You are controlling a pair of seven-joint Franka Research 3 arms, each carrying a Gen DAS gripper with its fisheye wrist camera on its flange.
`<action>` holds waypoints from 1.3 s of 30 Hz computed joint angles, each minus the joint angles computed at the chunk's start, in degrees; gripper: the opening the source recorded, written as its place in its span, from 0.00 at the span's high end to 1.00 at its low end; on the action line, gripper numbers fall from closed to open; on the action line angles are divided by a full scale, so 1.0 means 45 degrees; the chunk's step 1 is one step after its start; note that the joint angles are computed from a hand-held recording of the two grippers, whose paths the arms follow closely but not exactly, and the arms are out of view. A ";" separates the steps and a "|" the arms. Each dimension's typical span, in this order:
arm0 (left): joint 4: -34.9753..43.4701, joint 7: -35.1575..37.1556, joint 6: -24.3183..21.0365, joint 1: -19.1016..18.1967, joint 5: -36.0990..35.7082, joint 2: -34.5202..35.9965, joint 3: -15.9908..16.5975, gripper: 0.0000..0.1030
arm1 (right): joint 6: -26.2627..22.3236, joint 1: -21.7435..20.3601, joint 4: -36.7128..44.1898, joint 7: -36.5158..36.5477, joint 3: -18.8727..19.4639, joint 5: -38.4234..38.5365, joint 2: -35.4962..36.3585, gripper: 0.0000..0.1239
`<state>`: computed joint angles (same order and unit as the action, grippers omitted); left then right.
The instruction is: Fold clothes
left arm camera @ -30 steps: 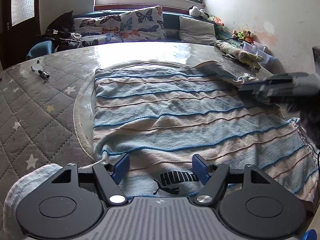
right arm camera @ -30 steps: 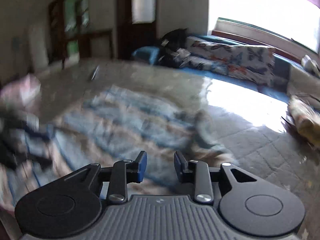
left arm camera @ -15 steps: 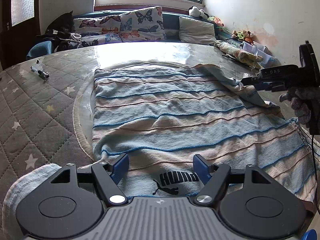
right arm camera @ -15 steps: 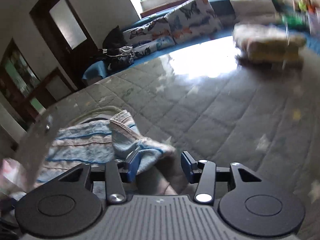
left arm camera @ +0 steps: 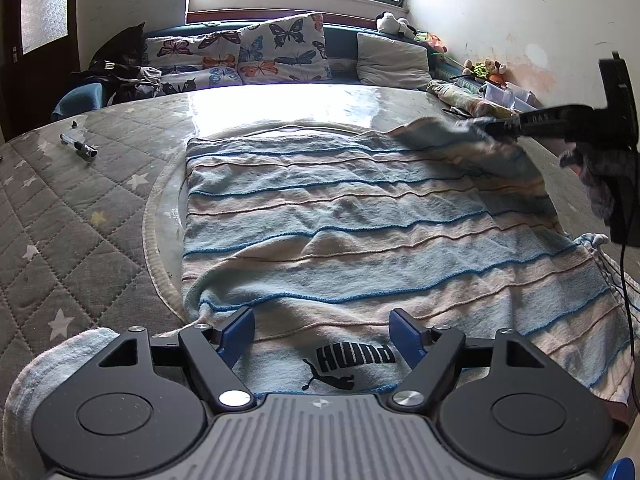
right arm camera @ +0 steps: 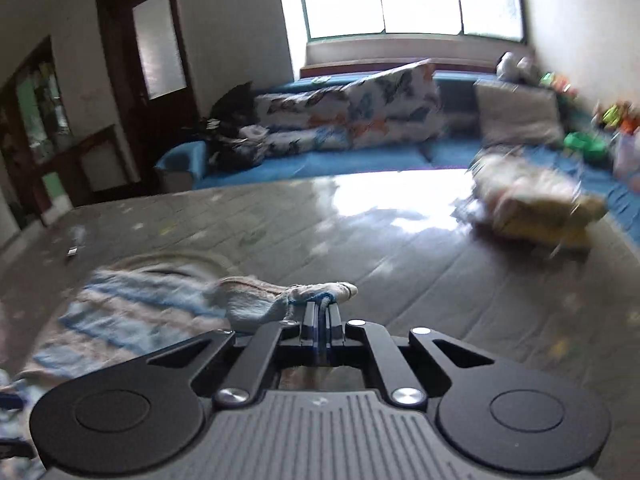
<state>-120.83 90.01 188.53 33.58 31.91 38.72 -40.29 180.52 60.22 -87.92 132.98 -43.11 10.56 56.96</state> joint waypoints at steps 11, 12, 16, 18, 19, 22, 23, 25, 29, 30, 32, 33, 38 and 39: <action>0.0050 0.0082 -0.0053 0.0032 0.0002 0.0069 -0.0066 0.23 | -0.2236 0.0317 0.0717 0.2436 -0.1798 -0.1212 0.1190 0.91; 0.0058 0.0082 -0.0047 0.0009 -0.0014 0.0071 -0.0050 0.23 | -0.1954 -0.0010 0.0700 0.2140 -0.1240 -0.1395 0.0897 0.90; 0.0027 0.0022 0.0016 -0.0105 -0.0059 0.0001 0.0062 0.23 | -0.1770 -0.1639 0.1390 0.0981 0.1152 -0.2228 0.0311 0.80; -0.0010 -0.0026 0.0018 -0.0087 -0.0052 -0.0052 0.0075 0.23 | -0.2146 -0.2327 0.2131 0.0761 0.1963 -0.2296 0.0525 0.79; -0.0031 -0.0056 0.0035 -0.0109 -0.0059 -0.0104 0.0130 0.23 | -0.2248 -0.2324 0.2346 0.1160 0.1845 -0.2585 0.0704 0.77; -0.0060 -0.0176 0.0134 -0.0117 -0.0058 -0.0187 0.0288 0.23 | -0.2599 -0.2319 0.2998 0.1970 0.1487 -0.2987 0.1233 0.76; -0.0056 -0.0231 0.0178 -0.0117 -0.0050 -0.0201 0.0345 0.23 | -0.2730 -0.2400 0.3210 0.2169 0.1472 -0.3108 0.1346 0.76; -0.0035 -0.0352 0.0241 -0.0040 0.0006 -0.0174 0.0370 0.23 | -0.3091 -0.2703 0.3717 0.2293 0.1599 -0.3418 0.1523 0.76; 0.0030 -0.0598 0.0281 -0.0117 0.0133 -0.0199 0.0530 0.23 | -0.3682 -0.3242 0.4649 0.2607 0.1901 -0.3976 0.1854 0.75; 0.0062 -0.0693 0.0192 -0.0188 0.0109 -0.0251 0.0563 0.23 | -0.3811 -0.3473 0.4847 0.2577 0.2096 -0.4079 0.1853 0.75; 0.0178 -0.0835 -0.0028 -0.0351 -0.0035 -0.0338 0.0599 0.23 | -0.4020 -0.3845 0.5157 0.2478 0.2515 -0.4309 0.1823 0.74; 0.0293 -0.0862 -0.0156 -0.0394 -0.0139 -0.0330 0.0555 0.23 | -0.4103 -0.4000 0.5251 0.2448 0.2709 -0.4423 0.1783 0.74; 0.1375 -0.1233 -0.0001 -0.1989 -0.0906 -0.0362 0.1676 0.24 | -0.3321 -0.3722 0.4002 0.3024 0.2908 -0.5391 0.0967 0.73; 0.1708 -0.1320 -0.0036 -0.2292 -0.1039 -0.0266 0.1867 0.24 | -0.2984 -0.3708 0.3586 0.3023 0.3084 -0.5536 0.0675 0.72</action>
<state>-113.14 84.07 188.37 23.26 27.24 37.52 -31.89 167.10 43.53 -71.78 146.58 -29.23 -14.35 59.99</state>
